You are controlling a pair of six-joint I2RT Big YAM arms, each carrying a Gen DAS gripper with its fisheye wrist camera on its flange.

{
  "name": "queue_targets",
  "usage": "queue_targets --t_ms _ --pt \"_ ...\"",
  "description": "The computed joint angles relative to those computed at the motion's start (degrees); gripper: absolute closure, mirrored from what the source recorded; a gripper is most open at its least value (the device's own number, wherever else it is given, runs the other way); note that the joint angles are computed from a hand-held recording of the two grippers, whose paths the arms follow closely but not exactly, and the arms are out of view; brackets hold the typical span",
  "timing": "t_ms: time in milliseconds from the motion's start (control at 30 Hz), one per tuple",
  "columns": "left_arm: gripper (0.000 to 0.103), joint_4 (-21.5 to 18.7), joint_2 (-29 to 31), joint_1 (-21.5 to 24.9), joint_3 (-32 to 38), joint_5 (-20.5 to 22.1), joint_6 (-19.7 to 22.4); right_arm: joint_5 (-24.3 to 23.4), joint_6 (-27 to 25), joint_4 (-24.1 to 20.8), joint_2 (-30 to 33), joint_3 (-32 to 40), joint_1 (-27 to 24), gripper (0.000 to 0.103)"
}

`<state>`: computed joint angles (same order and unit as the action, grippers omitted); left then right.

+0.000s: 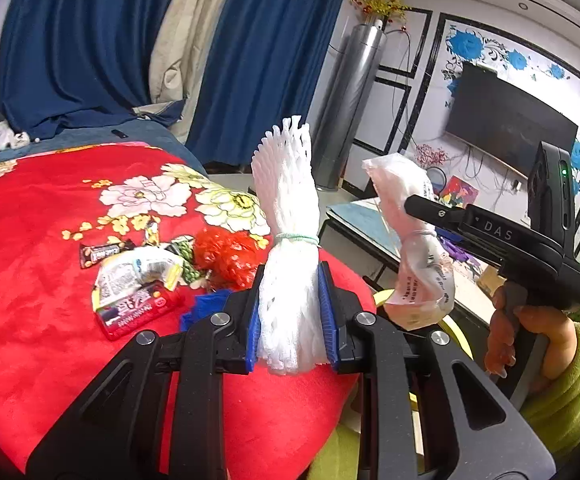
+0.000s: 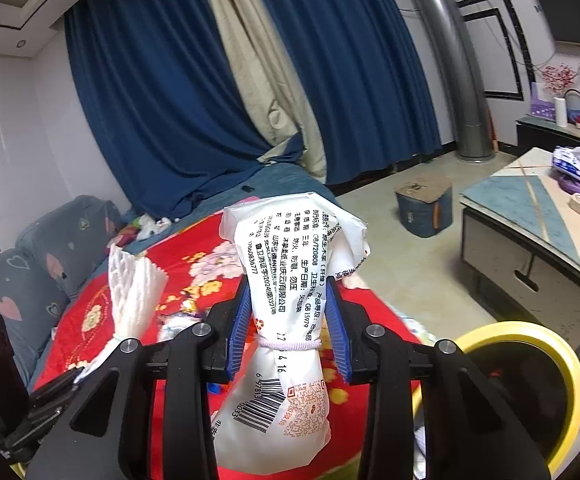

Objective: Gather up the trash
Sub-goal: 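Lift and carry the white bag and foam net over the bin with both grippers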

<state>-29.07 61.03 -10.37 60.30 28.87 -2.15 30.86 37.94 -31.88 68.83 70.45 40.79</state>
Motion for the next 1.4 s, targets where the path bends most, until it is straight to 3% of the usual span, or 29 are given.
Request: queue_targets --t_ms 633,1067,1400 --pt "0.085 -1.5 1.1 -9.6 -0.9 -4.4 5.4 5.3 5.3 -4.3 -11.8 -12.4 -3.3 0.069" --pt "0.085 -4.4 4.0 -16.0 0.0 -5.1 9.3 8.0 10.9 -8.9 -18.5 -18.5 -5.8 0.069" --pt "0.085 -7.5 8.4 -19.6 2.3 -4.6 11.0 8.4 12.7 -11.2 -20.1 -20.7 -7.4 0.069"
